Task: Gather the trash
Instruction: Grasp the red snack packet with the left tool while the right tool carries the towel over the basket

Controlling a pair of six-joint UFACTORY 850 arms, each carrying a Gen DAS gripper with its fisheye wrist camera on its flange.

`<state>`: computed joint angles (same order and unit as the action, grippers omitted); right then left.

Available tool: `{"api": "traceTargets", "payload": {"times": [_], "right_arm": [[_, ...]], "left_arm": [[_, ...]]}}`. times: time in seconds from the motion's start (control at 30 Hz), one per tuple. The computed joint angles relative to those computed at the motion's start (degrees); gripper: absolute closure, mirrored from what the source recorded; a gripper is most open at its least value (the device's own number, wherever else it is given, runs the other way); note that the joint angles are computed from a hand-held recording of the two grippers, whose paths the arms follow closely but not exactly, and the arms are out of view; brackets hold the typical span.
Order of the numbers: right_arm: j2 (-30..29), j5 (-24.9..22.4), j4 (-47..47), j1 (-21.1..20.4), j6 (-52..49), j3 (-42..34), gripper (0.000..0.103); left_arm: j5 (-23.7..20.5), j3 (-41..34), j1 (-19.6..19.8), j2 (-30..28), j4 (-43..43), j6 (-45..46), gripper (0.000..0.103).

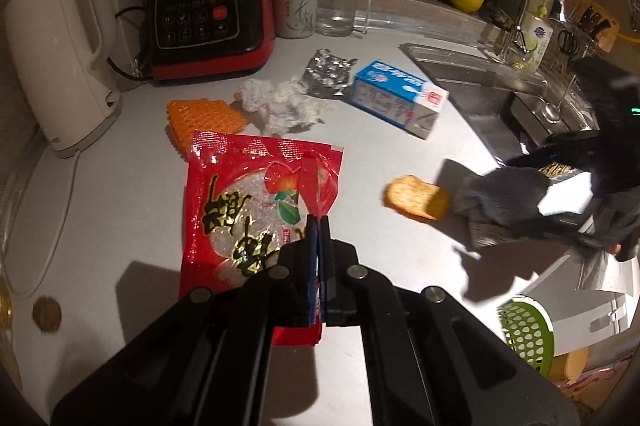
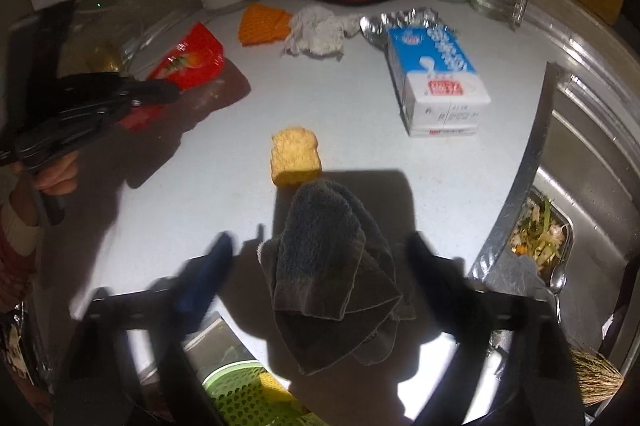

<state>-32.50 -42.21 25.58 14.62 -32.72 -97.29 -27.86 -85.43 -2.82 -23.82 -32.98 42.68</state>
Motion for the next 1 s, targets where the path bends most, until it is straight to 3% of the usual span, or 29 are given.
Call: {"api": "traceTargets", "payload": {"times": [0.03, 0.13, 0.3, 0.53, 0.77, 1.0], "right_arm": [[-0.49, -0.59, -0.88, -0.02, 1.18, -0.17, 0.070], [1.10, 0.23, 3.29, -1.09, -0.71, 2.68, 0.087], [7.48, 2.03, 8.05, -2.69, -4.83, 9.46, 0.087], [19.54, 1.80, 17.96, -7.20, -13.68, 22.27, 0.087], [30.64, -0.71, 22.75, -12.96, -20.25, 34.57, 0.087], [38.66, -3.23, 23.72, -19.31, -23.19, 42.49, 0.087]], "left_arm": [[0.31, 0.87, -0.37, 0.80, 0.11, -0.80, 0.102], [0.62, 4.20, -1.26, 3.85, -1.65, -2.68, 0.102], [2.75, 10.32, -3.67, 9.96, -1.62, -7.50, 0.102], [5.59, 17.21, -10.58, 17.92, 8.58, -23.54, 0.102], [5.34, 21.19, -21.91, 22.69, 27.67, -48.71, 0.102], [2.27, 23.09, -31.47, 22.82, 39.77, -66.25, 0.102]]}}
